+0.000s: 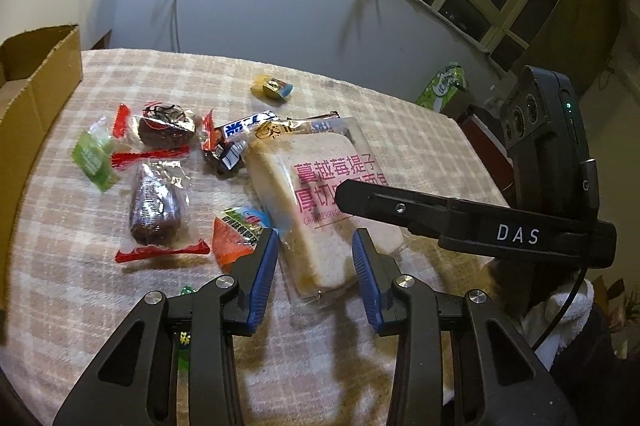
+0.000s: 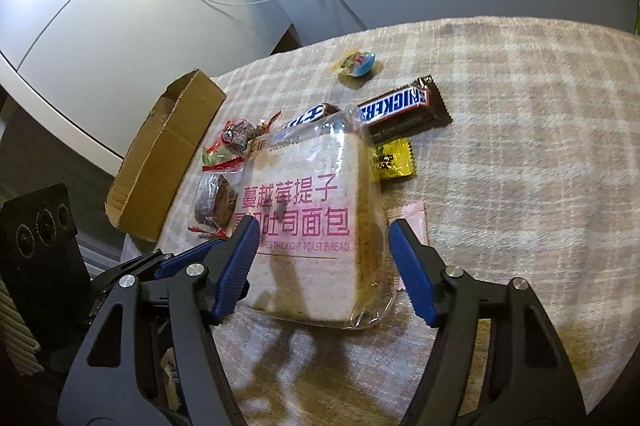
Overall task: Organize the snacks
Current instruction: 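Grasp the packaged bread loaf with the right tool and lift it, then carry the bread loaf into the cardboard box and open the right tool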
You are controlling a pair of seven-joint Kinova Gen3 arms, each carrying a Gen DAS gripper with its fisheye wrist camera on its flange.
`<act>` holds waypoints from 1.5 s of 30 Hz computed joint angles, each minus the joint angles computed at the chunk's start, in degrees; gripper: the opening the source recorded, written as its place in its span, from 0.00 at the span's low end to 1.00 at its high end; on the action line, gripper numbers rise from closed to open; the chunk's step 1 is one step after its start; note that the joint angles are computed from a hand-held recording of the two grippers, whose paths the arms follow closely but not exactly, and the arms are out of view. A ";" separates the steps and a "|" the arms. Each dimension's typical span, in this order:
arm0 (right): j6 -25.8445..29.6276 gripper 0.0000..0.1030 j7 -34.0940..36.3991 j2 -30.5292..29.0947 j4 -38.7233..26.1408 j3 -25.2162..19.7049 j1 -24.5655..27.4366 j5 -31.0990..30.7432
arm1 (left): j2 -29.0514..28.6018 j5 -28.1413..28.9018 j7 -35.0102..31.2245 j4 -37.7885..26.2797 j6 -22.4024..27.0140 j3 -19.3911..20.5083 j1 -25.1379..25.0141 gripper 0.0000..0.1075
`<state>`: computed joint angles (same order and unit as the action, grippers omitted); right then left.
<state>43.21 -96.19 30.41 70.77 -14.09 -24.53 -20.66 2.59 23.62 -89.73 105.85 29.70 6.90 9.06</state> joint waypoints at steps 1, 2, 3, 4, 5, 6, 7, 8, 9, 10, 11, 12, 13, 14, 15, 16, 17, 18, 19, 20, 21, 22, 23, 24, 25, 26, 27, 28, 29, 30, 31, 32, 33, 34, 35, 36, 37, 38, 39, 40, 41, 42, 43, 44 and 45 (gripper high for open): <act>0.10 0.66 0.04 0.10 -0.07 -0.07 -0.01 -0.08 | 0.39 0.38 -0.31 -0.17 0.01 0.02 -0.07 0.34; 0.28 0.66 0.11 0.25 -0.34 -0.09 -0.13 -0.02 | 0.54 0.74 -0.68 -0.16 0.03 0.05 -0.16 0.34; 0.46 0.66 0.12 0.44 -0.66 -0.04 -0.32 0.12 | 0.74 0.85 -0.90 -0.17 0.02 0.10 -0.20 0.34; 0.68 0.65 0.10 0.54 -0.94 0.04 -0.53 0.31 | 0.91 0.89 -1.05 -0.17 0.00 0.13 -0.24 0.34; 1.06 0.64 -0.13 0.68 -1.39 0.28 -0.89 0.68 | 1.09 1.23 -1.39 -0.19 -0.01 0.18 -0.35 0.33; 1.10 0.62 0.03 0.64 -1.36 0.18 -0.81 0.64 | 1.18 1.69 -1.83 -0.13 -0.19 0.27 -0.43 0.32; 1.18 0.60 0.04 0.69 -1.47 0.12 -0.77 0.55 | 1.23 1.78 -2.02 -0.17 -0.32 0.33 -0.45 0.32; 1.28 0.60 0.00 0.73 -1.55 0.12 -0.76 0.49 | 1.32 1.37 -1.83 -0.25 -0.40 0.37 -0.33 0.32; 1.29 0.60 -0.04 0.69 -1.49 0.15 -0.74 0.46 | 1.44 0.64 -1.33 -0.35 -0.62 0.40 -0.10 0.32; 1.29 0.59 -0.09 0.67 -1.47 0.14 -0.68 0.36 | 1.55 -0.03 -0.79 -0.55 -0.74 0.46 0.13 0.32; 1.26 0.59 -0.25 0.63 -1.46 0.18 -0.71 0.31 | 1.59 -0.46 -0.48 -0.64 -0.87 0.52 0.26 0.32; 1.29 0.59 -0.35 0.52 -1.40 0.18 -0.70 0.26 | 1.53 -0.65 -0.39 -0.62 -0.92 0.54 0.27 0.32; 1.26 0.58 -0.46 0.36 -1.32 0.24 -0.81 0.36 | 1.41 -0.96 -0.12 -0.54 -1.04 0.57 0.37 0.32; 1.26 0.58 -0.65 0.17 -1.28 0.37 -1.03 0.57 | 1.17 -1.69 0.37 -0.39 -1.31 0.58 0.60 0.32; 1.34 0.58 -1.04 0.02 -1.42 0.61 -1.43 0.95 | 0.99 -2.42 0.90 -0.29 -1.55 0.59 0.83 0.32; 1.43 0.58 -1.22 -0.14 -1.49 0.71 -1.64 1.23 | 0.68 -2.98 1.27 -0.10 -1.82 0.59 0.99 0.32; 1.53 0.58 -1.47 -0.28 -1.66 0.84 -1.93 1.55 | 0.50 -3.37 1.57 -0.12 -1.89 0.56 1.07 0.32; 1.57 0.58 -1.67 -0.47 -1.80 0.91 -2.19 1.84 | 0.18 -3.43 1.59 0.04 -2.07 0.53 1.07 0.32; 1.62 0.58 -1.79 -0.60 -1.99 0.91 -2.38 2.03 | -0.19 -3.37 1.54 0.22 -2.20 0.47 1.04 0.32; 1.53 0.58 -1.83 -0.74 -2.02 0.86 -2.51 2.15 | -0.52 -3.53 1.71 0.34 -2.34 0.41 1.08 0.32; 1.62 0.58 -1.98 -0.85 -2.32 0.88 -2.78 2.37 | -0.93 -3.84 2.00 0.52 -2.57 0.35 1.17 0.32; 1.77 0.58 -2.10 -0.92 -2.66 0.89 -3.00 2.55 | -1.41 -4.03 2.03 0.77 -2.80 0.24 1.17 0.32; 1.94 0.58 -2.27 -0.95 -3.18 0.95 -3.40 2.88 | -1.99 -4.18 2.10 1.07 -3.01 0.08 1.14 0.32; 2.14 0.58 -2.49 -0.93 -3.74 1.04 -3.83 3.22 | -2.49 -4.25 2.15 1.37 -3.20 -0.08 1.12 0.32; 2.25 0.58 -2.50 -0.97 -4.11 1.01 -4.06 3.42 | -3.09 -4.52 2.36 1.72 -3.48 -0.23 1.11 0.32; 2.51 0.58 -2.62 -0.86 -4.90 1.06 -4.55 3.78 | -3.71 -4.83 2.61 2.03 -3.69 -0.44 1.06 0.32; 2.65 0.58 -2.72 -0.79 -5.45 1.10 -4.98 4.10 | -4.33 -4.82 2.42 2.49 -3.98 -0.72 0.97 0.32; 2.91 0.58 -2.82 -0.63 -6.25 1.13 -5.47 4.45 | -5.12 -5.24 2.72 2.96 -4.32 -0.96 0.85 0.32; 3.19 0.58 -2.87 -0.47 -6.96 1.13 -5.90 4.72 | -5.69 -5.95 3.46 3.30 -4.63 -0.99 0.82 0.32; 3.61 0.58 -2.95 -0.14 -8.03 1.17 -6.51 5.12 | -6.36 -6.41 3.76 3.71 -4.86 -1.19 0.74 0.32; 4.06 0.58 -3.04 0.18 -9.03 1.19 -6.99 5.39 | -7.19 -7.09 4.17 4.19 -5.11 -1.42 0.56 0.32; 4.51 0.58 -3.15 0.59 -10.13 1.23 -7.54 5.68 | -7.83 -7.67 4.62 4.50 -5.22 -1.56 0.44 0.32; 5.12 0.58 -3.19 1.09 -11.45 1.26 -8.14 6.01 | -8.56 -8.11 4.87 4.94 -5.36 -1.86 0.26 0.32; 5.60 0.58 -3.32 1.56 -12.61 1.34 -8.78 6.33 | -9.23 -8.26 4.93 5.37 -5.45 -2.30 0.10 0.32; 6.12 0.58 -3.41 2.09 -13.84 1.40 -9.38 6.61 | -9.69 -8.69 5.45 5.65 -5.58 -2.40 -0.12 0.32; 6.83 0.58 -3.55 2.84 -15.46 1.51 -10.14 6.99 | -10.17 -9.36 6.31 5.88 -5.64 -2.34 -0.44 0.32; 7.54 0.58 -3.68 3.54 -16.96 1.60 -10.77 7.29 | -10.63 -9.81 6.78 6.03 -5.57 -2.56 -0.72 0.32; 8.27 0.58 -3.83 4.42 -18.79 1.72 -11.53 7.55 | -11.16 -9.95 6.85 6.41 -5.65 -3.00 -0.89 0.32; 8.65 0.58 -3.79 4.78 -19.57 1.71 -11.97 7.69 | -11.53 -9.88 6.67 6.63 -5.65 -3.56 -1.00 0.32; 9.37 0.58 -3.83 5.59 -21.26 1.83 -12.66 7.95 | -12.16 -9.83 6.48 7.06 -5.67 -4.18 -1.24 0.32; 9.96 0.58 -3.90 6.30 -22.68 1.97 -13.36 8.23 | -12.76 -10.02 6.58 7.31 -5.51 -4.47 -1.54 0.32; 10.81 0.58 -3.93 7.23 -24.59 2.09 -14.13 8.51 | -13.31 -10.15 6.50 7.66 -5.48 -4.89 -1.82 0.32; 11.64 0.58 -3.93 8.10 -26.37 2.21 -14.86 8.73 | -13.97 -10.34 6.54 8.11 -5.47 -5.34 -2.26 0.32; 12.60 0.58 -3.96 9.08 -28.40 2.34 -15.61 8.93 | -14.62 -10.64 6.79 8.47 -5.32 -5.50 -2.69 0.32; 13.81 0.58 -3.94 10.35 -30.92 2.44 -16.41 9.07 | -15.13 -10.67 6.63 8.92 -5.39 -6.04 -2.95 0.32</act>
<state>57.02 -100.13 40.76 39.85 -11.64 -40.94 -11.59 -12.54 12.95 -83.10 114.77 24.32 0.86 6.11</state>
